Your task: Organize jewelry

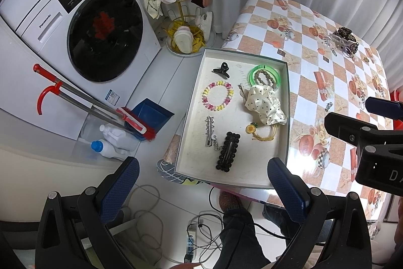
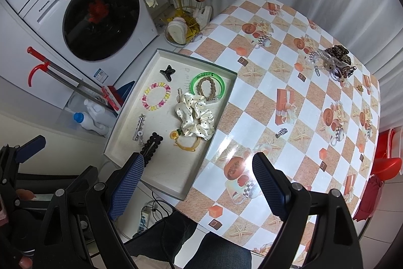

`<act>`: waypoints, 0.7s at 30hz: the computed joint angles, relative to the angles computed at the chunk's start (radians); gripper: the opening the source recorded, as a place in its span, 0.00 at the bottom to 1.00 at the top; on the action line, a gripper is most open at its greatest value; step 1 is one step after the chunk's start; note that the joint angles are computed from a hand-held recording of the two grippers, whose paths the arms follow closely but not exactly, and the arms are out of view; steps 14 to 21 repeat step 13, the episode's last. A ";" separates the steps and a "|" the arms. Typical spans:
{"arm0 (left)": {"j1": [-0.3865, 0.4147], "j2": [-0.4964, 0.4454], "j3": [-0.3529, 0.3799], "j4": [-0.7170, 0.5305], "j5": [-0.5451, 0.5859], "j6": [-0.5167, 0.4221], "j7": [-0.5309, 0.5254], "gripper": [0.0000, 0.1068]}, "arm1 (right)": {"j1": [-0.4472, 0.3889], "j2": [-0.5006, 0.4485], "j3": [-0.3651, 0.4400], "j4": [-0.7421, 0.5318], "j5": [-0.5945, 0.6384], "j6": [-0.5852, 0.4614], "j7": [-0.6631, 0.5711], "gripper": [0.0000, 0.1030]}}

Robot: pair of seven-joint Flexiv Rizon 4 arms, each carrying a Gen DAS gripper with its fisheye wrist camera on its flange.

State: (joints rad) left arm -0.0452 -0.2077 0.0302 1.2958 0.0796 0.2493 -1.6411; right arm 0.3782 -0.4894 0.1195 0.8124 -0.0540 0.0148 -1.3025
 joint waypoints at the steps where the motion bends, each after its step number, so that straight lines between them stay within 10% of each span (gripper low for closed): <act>1: 0.002 0.002 0.001 0.002 -0.001 0.000 0.002 0.96 | 0.000 0.000 0.000 0.000 0.000 0.000 0.000 0.87; 21: 0.007 0.001 0.002 -0.003 0.002 -0.010 0.000 0.96 | 0.003 -0.004 0.002 -0.002 0.003 0.001 0.000 0.87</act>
